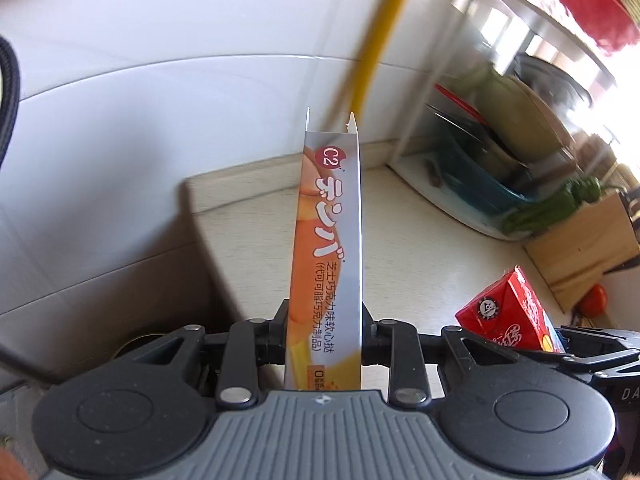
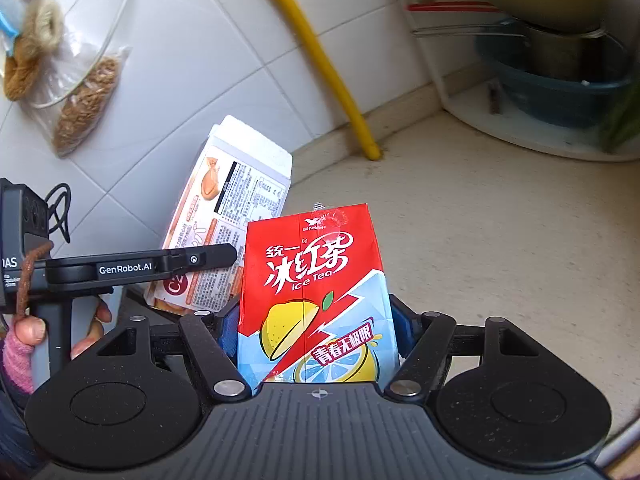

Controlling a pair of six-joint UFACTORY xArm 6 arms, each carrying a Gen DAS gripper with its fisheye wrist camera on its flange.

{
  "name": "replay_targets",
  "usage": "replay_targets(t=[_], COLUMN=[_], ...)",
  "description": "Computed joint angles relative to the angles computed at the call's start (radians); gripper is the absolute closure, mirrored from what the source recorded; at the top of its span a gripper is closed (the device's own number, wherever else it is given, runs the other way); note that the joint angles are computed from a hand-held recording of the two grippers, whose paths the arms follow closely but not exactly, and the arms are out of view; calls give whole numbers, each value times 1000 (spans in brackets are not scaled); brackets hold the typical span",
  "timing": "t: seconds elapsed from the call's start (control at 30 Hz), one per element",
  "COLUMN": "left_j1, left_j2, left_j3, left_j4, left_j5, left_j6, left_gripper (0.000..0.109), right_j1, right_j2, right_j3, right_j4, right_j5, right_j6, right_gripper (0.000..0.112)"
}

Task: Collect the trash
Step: 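Carry both boxes down from the counter to the trash bin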

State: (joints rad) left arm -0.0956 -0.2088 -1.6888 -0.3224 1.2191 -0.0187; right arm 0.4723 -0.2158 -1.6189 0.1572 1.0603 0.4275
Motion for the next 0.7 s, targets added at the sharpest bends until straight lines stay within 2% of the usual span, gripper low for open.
replay_targets(t=[0.7], left_j1=[270], left_j2=[-151], left_j3=[181], left_j4=[-41], left_j5=[-22], left_j6=[79], left_gripper=[82], right_j1=[210], right_j2=[424], right_j3=[-479], right_j4=[19], right_j5=[1], right_j6=[-11], right_gripper=[37])
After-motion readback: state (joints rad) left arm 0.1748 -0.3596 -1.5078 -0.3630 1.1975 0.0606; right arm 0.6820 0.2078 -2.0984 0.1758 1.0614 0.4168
